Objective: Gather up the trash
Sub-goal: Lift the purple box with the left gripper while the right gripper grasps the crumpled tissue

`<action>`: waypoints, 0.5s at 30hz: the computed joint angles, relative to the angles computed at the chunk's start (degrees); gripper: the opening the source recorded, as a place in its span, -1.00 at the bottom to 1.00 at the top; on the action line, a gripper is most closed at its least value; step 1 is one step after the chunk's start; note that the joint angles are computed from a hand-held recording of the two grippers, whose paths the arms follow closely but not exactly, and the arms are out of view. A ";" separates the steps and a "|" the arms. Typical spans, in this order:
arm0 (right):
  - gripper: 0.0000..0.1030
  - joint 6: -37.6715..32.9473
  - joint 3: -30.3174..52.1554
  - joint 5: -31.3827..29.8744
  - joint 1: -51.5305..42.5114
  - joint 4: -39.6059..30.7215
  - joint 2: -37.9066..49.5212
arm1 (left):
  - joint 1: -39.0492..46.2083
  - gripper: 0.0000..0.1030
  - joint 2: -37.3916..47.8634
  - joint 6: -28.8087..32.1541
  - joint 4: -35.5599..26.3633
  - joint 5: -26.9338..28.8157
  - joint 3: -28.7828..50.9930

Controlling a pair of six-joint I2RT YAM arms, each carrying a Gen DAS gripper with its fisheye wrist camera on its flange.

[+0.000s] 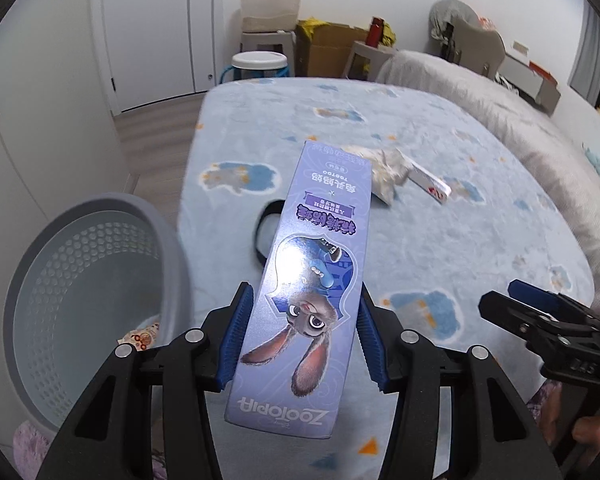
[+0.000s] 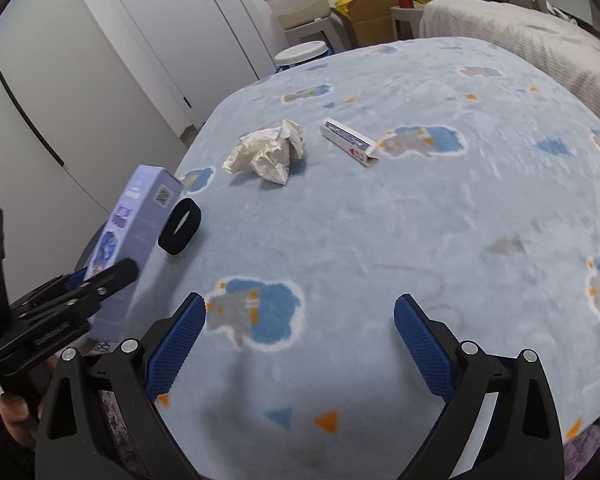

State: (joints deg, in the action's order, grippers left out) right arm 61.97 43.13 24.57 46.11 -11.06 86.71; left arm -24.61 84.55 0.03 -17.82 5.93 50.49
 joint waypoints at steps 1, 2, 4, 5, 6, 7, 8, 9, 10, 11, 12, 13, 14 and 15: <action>0.82 -1.40 1.31 -0.61 -0.96 0.20 1.13 | 0.86 -0.05 -0.25 0.02 0.08 0.36 0.20; 0.82 -2.64 2.38 -1.17 -1.84 0.45 2.06 | 1.87 -0.05 -0.59 0.01 0.34 0.61 0.32; 0.82 -4.97 5.00 -2.42 -3.79 0.88 4.58 | 3.53 -0.05 -0.85 -0.07 0.97 1.10 0.66; 0.82 -6.21 6.51 -3.22 -4.96 1.20 6.10 | 4.48 -0.05 -0.77 -0.14 1.39 1.56 0.88; 0.82 -7.25 8.16 -4.08 -6.20 1.40 7.74 | 5.37 -0.05 -0.52 -0.22 1.87 1.93 1.10; 0.82 -8.02 9.66 -4.76 -7.19 1.57 9.16 | 6.12 -0.05 -0.17 -0.27 2.22 2.14 1.41; 0.82 -8.83 10.83 -5.38 -8.16 1.85 10.28 | 6.70 -0.05 0.22 -0.26 2.50 2.30 1.74; 0.82 -9.72 12.48 -5.85 -9.16 1.84 11.78 | 7.25 -0.05 0.64 -0.19 3.02 2.20 1.97; 0.82 -10.64 14.28 -6.23 -10.06 1.54 13.33 | 7.56 -0.05 0.96 -0.09 3.67 1.81 2.06; 0.82 -11.39 15.87 -6.52 -10.74 1.26 14.72 | 7.87 -0.05 1.19 0.03 4.25 1.48 2.09; 0.84 -12.12 17.42 -6.85 -11.45 0.94 16.05 | 8.21 -0.05 1.49 0.14 4.94 1.10 2.14; 0.88 -12.81 18.97 -7.16 -12.18 0.88 17.47 | 8.58 -0.05 1.66 0.29 5.46 0.96 2.09; 0.88 -13.33 20.66 -7.49 -12.94 0.56 18.98 | 9.01 -0.05 1.93 0.46 6.10 0.93 2.08; 0.88 -13.86 22.45 -8.00 -13.73 0.03 20.57 | 9.42 -0.05 2.26 0.66 6.63 0.85 2.11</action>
State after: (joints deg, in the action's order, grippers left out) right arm 48.11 65.59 16.56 32.38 -11.03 107.27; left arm -15.19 86.81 0.69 -11.19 6.78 52.61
